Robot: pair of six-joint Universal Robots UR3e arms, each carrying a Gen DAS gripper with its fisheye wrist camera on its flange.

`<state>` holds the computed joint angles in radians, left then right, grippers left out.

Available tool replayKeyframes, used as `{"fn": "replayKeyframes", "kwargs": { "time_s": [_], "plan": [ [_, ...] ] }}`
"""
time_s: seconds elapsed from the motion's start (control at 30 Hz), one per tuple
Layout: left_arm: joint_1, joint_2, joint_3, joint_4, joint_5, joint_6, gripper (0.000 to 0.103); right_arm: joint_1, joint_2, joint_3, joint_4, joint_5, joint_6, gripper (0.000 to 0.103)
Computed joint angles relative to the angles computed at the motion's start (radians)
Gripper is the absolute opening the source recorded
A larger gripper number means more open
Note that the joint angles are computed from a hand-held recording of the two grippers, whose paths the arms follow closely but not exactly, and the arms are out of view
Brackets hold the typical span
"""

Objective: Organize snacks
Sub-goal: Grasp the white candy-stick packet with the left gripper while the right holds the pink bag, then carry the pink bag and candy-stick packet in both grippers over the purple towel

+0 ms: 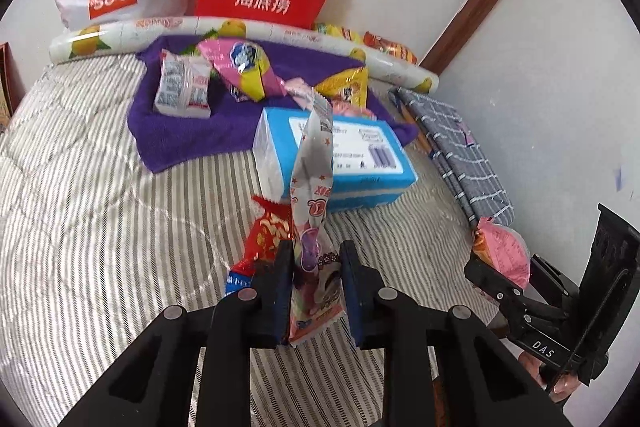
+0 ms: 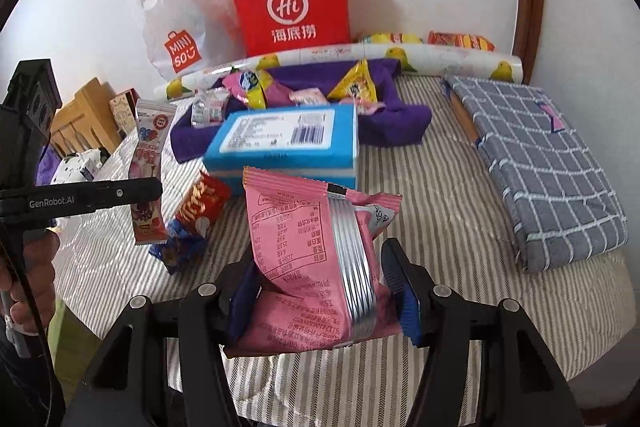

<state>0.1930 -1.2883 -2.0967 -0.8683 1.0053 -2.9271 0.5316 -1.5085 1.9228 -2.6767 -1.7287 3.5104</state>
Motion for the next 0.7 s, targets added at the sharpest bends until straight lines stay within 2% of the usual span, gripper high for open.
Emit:
{"fn": "replayKeyframes", "kwargs": {
  "time_s": [0.43, 0.7],
  "plan": [
    [0.009, -0.036, 0.159, -0.031, 0.010, -0.004, 0.023, 0.014, 0.084, -0.246, 0.097, -0.070, -0.009, 0.058],
    [0.009, -0.121, 0.261, -0.028, 0.019, -0.010, 0.023, -0.010, 0.155, -0.359, 0.122, -0.049, -0.024, 0.058]
  ]
}}
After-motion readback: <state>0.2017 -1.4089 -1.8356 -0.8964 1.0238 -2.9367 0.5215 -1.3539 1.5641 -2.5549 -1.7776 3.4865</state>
